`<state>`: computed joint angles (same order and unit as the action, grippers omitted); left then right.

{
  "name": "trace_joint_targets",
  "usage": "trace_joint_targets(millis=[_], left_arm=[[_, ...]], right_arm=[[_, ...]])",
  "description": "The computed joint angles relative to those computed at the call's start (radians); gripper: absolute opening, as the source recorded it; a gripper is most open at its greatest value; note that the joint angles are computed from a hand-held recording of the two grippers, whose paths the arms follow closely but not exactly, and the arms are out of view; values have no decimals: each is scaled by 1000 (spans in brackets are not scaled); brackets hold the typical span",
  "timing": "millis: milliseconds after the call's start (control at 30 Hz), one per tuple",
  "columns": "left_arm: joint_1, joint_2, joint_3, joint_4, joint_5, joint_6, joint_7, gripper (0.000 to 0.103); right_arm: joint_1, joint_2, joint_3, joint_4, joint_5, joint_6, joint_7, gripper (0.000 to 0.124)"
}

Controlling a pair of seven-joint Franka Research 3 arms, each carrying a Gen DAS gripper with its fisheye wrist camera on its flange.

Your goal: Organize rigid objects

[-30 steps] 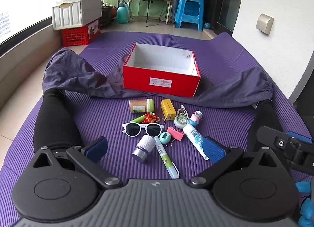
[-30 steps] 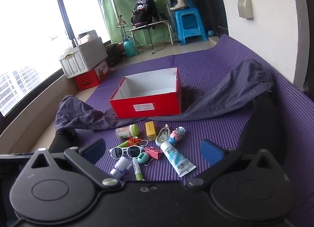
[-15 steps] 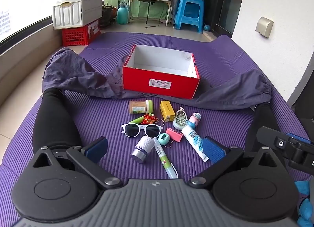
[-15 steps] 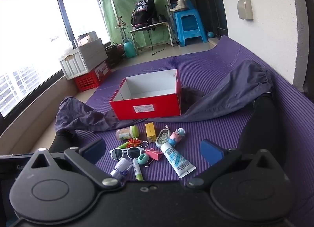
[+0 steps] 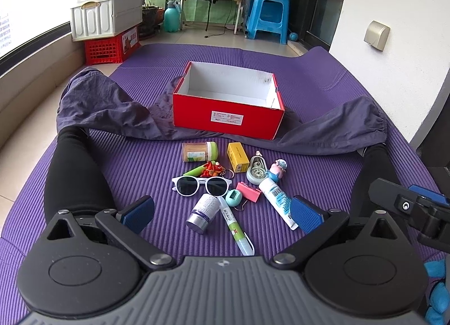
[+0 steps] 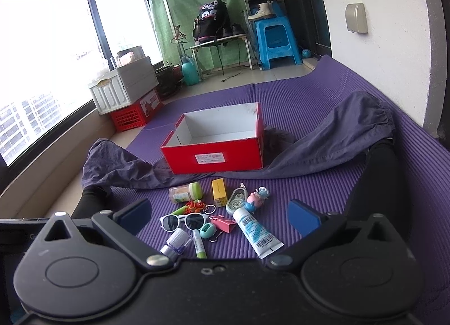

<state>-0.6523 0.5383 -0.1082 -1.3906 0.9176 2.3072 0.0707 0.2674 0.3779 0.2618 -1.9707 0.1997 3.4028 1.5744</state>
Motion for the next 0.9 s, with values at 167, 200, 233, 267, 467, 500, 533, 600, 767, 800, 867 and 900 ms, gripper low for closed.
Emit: trace_joint_targets(millis=[167,200,233,267,467,500,533,600,767,800,867,900], left_arm=[[-5,-5,8,-7,26,7,-18,103],[-6,-7,9,-10,32,11,-23,103],[-3,-10,8,-12,34,15,-20,103],[-3,-10,7,-13,37,14,-20,103],[-9,-11,10,-11,57,-4,-31,103],[-10,-13,10,-13,63,-2,-35,103],[-10,-14,11,-14,70,-1,-38,103],[-10,-16,9,-16,77,0,-39,103],[-10,-12,6,-10,80,-4,-38,103],[-9,-12,7,-10,81,-2,-40,103],[-9,-11,7,-8,81,-3,-40,103],[-8,-12,6,-8,80,-2,-40,103]], right_arm=[[-18,2,18,-2,-23,14,1,103],[-12,1,12,-1,-23,14,0,103],[-17,1,15,-1,-26,12,3,103],[-10,0,8,-1,-24,11,2,103],[1,1,-4,3,-18,9,0,103],[18,-2,-21,3,-8,10,-4,103],[26,-2,-29,4,-2,9,-7,103],[27,-3,-31,4,3,6,-9,103],[22,-1,-22,2,2,15,-14,103],[11,1,-12,1,-6,19,-13,103],[13,2,-13,3,-9,21,-13,103],[13,2,-13,3,-9,21,-12,103]])
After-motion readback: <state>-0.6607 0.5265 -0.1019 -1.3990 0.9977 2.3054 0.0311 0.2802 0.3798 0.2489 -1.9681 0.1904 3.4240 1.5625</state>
